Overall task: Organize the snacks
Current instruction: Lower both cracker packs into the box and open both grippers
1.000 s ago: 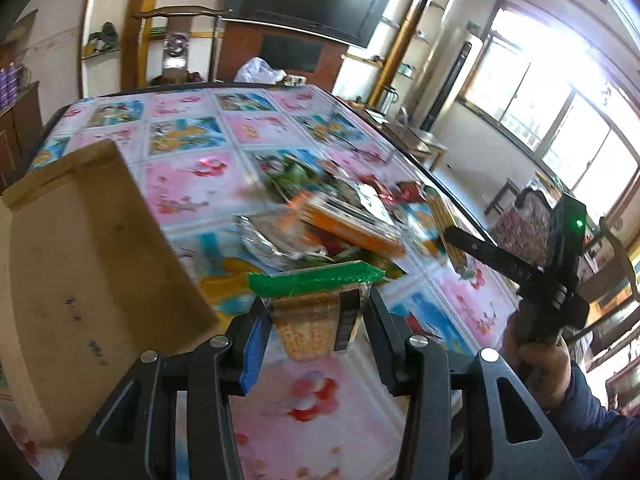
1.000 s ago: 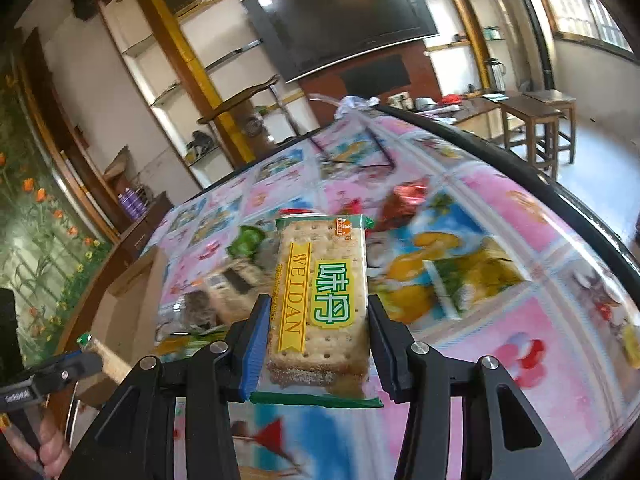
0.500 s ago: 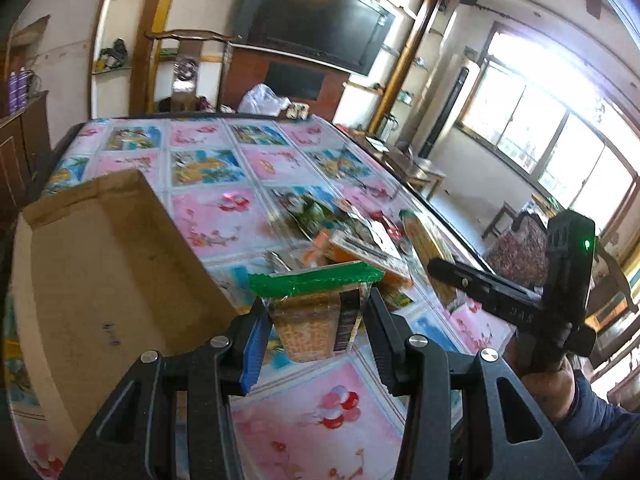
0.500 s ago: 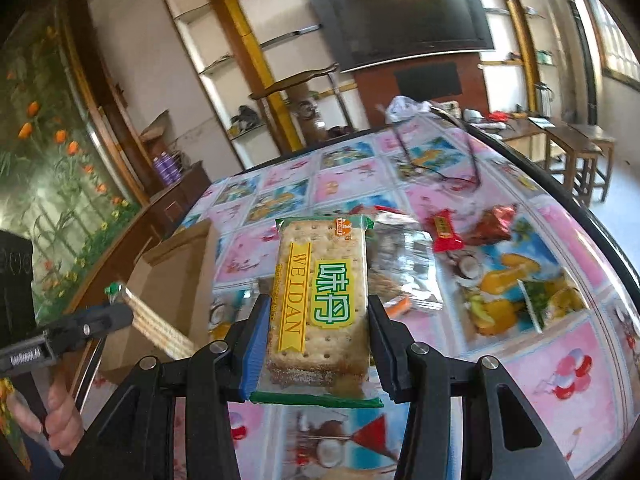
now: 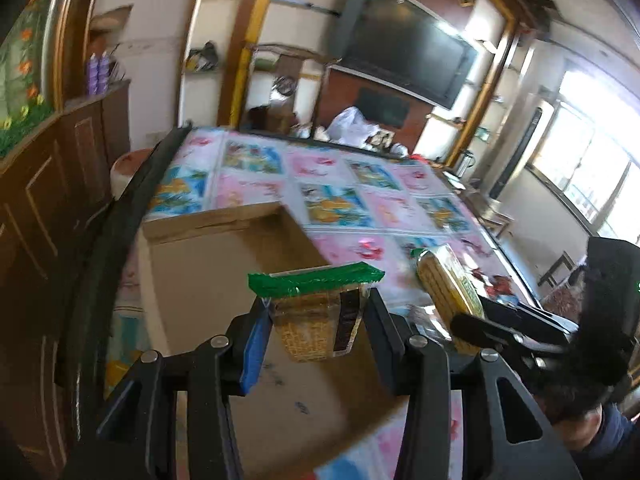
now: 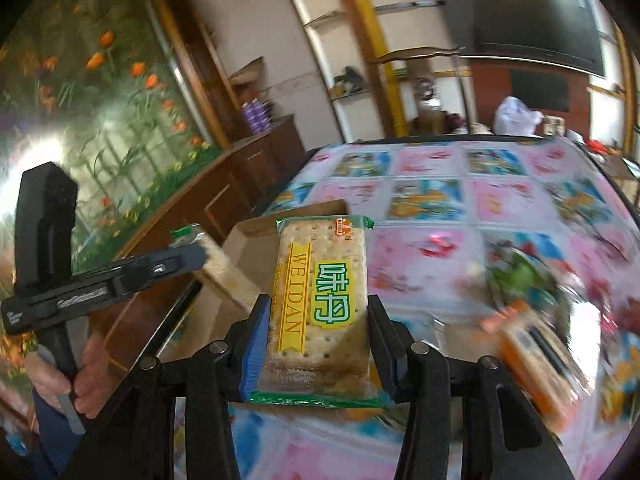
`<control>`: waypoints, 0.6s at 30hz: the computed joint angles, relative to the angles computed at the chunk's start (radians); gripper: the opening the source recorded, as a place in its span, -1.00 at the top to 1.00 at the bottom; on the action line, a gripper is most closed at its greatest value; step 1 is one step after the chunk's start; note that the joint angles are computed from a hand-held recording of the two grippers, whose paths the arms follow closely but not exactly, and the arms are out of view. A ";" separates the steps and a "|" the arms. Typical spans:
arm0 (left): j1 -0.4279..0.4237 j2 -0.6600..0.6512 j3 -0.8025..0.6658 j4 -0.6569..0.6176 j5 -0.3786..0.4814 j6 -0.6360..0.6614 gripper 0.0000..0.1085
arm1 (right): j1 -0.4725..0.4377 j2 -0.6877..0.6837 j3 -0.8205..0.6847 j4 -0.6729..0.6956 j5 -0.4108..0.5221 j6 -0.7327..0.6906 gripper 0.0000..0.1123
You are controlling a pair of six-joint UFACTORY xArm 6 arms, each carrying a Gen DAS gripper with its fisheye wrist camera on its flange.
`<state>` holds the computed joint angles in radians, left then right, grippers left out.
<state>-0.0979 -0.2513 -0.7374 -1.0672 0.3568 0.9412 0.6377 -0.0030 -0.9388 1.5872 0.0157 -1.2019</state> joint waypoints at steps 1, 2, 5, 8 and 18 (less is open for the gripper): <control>0.018 0.041 -0.030 0.033 0.005 -0.037 0.18 | 0.000 0.026 -0.017 -0.068 0.009 0.063 0.10; 0.029 0.075 -0.057 0.052 0.011 -0.054 0.18 | 0.001 0.059 -0.041 -0.130 0.013 0.120 0.10; 0.053 0.171 -0.130 0.097 0.019 -0.120 0.18 | -0.010 0.181 -0.131 -0.388 0.040 0.360 0.10; 0.070 0.260 -0.201 0.124 0.028 -0.171 0.18 | -0.025 0.270 -0.200 -0.637 0.055 0.590 0.10; 0.098 0.439 -0.360 0.247 0.037 -0.319 0.18 | -0.093 0.507 -0.455 -1.209 0.175 1.093 0.10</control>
<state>0.0002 0.1876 -1.0972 -0.8200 0.3939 0.6218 0.5449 0.5044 -1.3935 0.3783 0.1905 -0.1092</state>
